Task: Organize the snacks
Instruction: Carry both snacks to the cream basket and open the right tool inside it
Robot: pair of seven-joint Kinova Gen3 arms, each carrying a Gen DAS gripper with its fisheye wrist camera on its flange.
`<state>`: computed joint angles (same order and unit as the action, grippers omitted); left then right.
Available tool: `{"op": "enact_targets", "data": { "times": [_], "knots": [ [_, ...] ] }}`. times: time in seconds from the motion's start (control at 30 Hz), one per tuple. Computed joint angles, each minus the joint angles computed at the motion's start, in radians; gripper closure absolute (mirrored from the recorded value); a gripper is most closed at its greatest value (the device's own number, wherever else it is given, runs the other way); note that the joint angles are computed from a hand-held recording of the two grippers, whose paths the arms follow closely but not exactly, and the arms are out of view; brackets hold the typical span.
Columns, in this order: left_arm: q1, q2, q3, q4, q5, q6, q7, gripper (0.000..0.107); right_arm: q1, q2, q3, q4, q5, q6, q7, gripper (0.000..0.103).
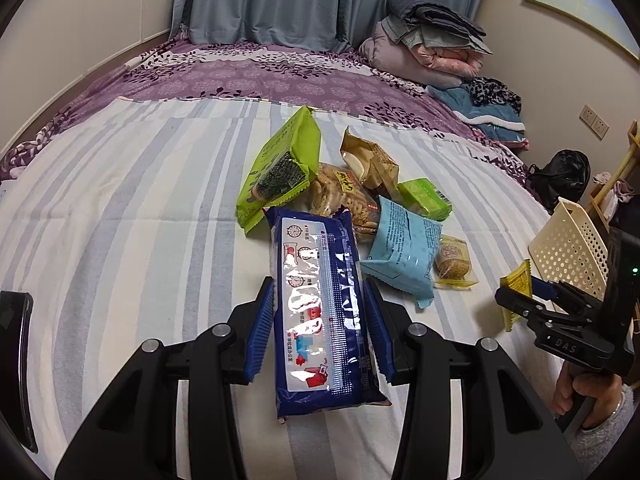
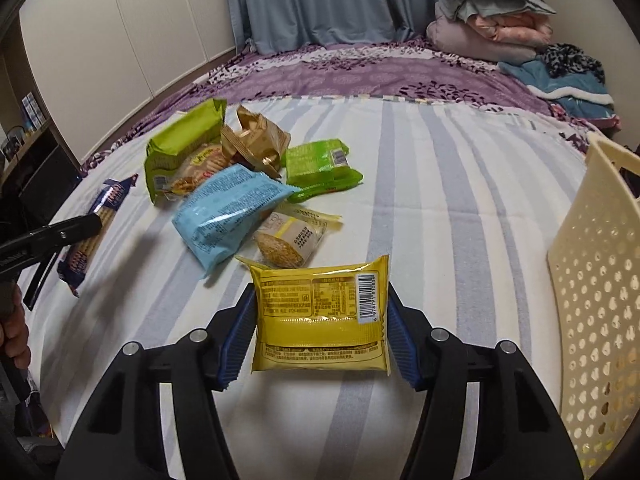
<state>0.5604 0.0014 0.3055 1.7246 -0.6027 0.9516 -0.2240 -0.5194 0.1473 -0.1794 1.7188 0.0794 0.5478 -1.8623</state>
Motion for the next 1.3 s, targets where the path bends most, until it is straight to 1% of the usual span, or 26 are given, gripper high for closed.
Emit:
{"op": "enact_targets", "data": {
  "times": [0.27, 0.47, 0.6, 0.77, 0.9, 1.2, 1.27, 1.3],
  "knots": [
    [0.024, 0.005, 0.016, -0.033, -0.032, 0.033, 0.01, 0.063, 0.012, -0.094, -0.003, 0.039, 0.022, -0.05, -0.046, 0.043],
    [0.052, 0.024, 0.02, -0.08, -0.053, 0.064, -0.004, 0.063, 0.051, -0.175, -0.013, 0.089, 0.048, -0.09, -0.101, 0.043],
    [0.077, 0.042, 0.017, -0.117, -0.067, 0.081, -0.018, 0.063, 0.095, -0.23, -0.022, 0.121, 0.061, -0.109, -0.129, 0.043],
    [0.115, 0.071, 0.009, -0.17, -0.085, 0.101, -0.039, 0.063, 0.171, -0.309, -0.042, 0.175, 0.093, -0.125, -0.186, 0.043],
    [0.151, 0.097, -0.002, -0.215, -0.098, 0.121, -0.056, 0.063, 0.234, -0.363, -0.042, 0.214, 0.09, -0.126, -0.203, 0.042],
    [0.215, 0.159, -0.036, -0.318, -0.094, 0.129, -0.127, 0.063, 0.344, -0.459, -0.016, 0.297, 0.055, -0.094, -0.192, 0.042],
    [0.232, 0.173, -0.044, -0.342, -0.094, 0.132, -0.144, 0.063, 0.356, -0.469, -0.003, 0.308, 0.041, -0.085, -0.183, 0.04],
    [0.241, 0.18, -0.048, -0.354, -0.095, 0.132, -0.154, 0.063, 0.367, -0.476, -0.002, 0.315, 0.037, -0.083, -0.185, 0.038]
  ]
}}
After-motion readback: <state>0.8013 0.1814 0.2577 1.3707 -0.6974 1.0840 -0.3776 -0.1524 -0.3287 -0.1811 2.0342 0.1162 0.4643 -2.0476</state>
